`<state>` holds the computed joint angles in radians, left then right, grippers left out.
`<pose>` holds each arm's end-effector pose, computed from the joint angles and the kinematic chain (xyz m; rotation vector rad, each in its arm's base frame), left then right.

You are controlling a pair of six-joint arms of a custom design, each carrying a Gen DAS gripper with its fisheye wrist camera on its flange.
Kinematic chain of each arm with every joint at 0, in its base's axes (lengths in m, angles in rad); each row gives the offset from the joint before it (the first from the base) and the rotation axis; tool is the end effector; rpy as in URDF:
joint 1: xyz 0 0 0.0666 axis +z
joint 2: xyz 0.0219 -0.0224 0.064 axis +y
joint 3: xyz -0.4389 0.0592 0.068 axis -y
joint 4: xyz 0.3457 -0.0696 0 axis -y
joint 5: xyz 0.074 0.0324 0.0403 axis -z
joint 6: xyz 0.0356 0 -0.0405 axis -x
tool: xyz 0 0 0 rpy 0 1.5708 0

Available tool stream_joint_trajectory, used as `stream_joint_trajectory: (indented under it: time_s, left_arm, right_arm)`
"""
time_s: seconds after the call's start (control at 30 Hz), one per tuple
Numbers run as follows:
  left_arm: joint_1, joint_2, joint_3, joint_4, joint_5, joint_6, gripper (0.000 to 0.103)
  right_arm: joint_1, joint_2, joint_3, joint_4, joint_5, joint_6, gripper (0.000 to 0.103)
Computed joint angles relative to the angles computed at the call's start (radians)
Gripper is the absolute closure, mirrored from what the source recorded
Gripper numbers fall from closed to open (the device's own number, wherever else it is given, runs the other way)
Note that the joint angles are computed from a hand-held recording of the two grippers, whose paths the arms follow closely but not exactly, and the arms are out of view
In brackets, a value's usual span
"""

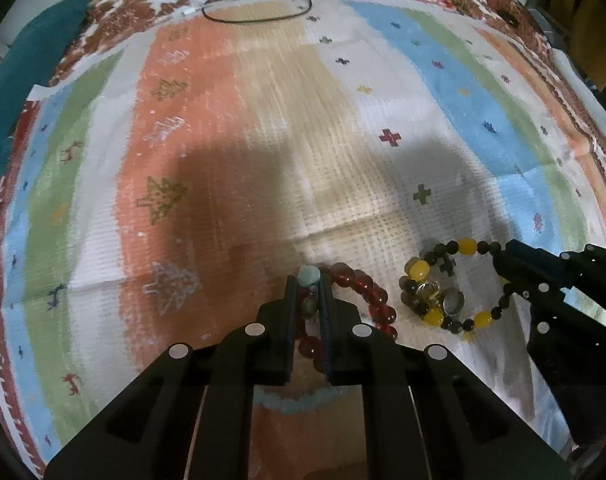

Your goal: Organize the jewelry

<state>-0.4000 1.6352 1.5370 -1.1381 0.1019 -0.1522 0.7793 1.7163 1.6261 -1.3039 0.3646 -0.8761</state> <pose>0.4569 -0.1975 0.4269 0.7908 2.7022 -0.2012 0.3761 0.3532 0.4182 0.1779 2.7452 -0.1637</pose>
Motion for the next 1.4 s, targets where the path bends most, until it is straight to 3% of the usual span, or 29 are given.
stream_joint_trajectory:
  time_s: [0.33, 0.87, 1.4]
  left_arm:
    - [0.018, -0.070, -0.009, 0.002, 0.040, 0.028, 0.093]
    - [0.017, -0.163, -0.037, -0.002, 0.015, 0.036, 0.093]
    - [0.028, -0.260, -0.060, -0.013, 0.084, 0.031, 0.093]
  right_arm:
    - [0.017, -0.050, 0.014, -0.010, 0.043, -0.018, 0.092]
    - [0.077, -0.071, 0.057, -0.009, 0.071, -0.033, 0.092]
    - [0.137, -0.085, 0.087, -0.022, 0.112, -0.066, 0.092]
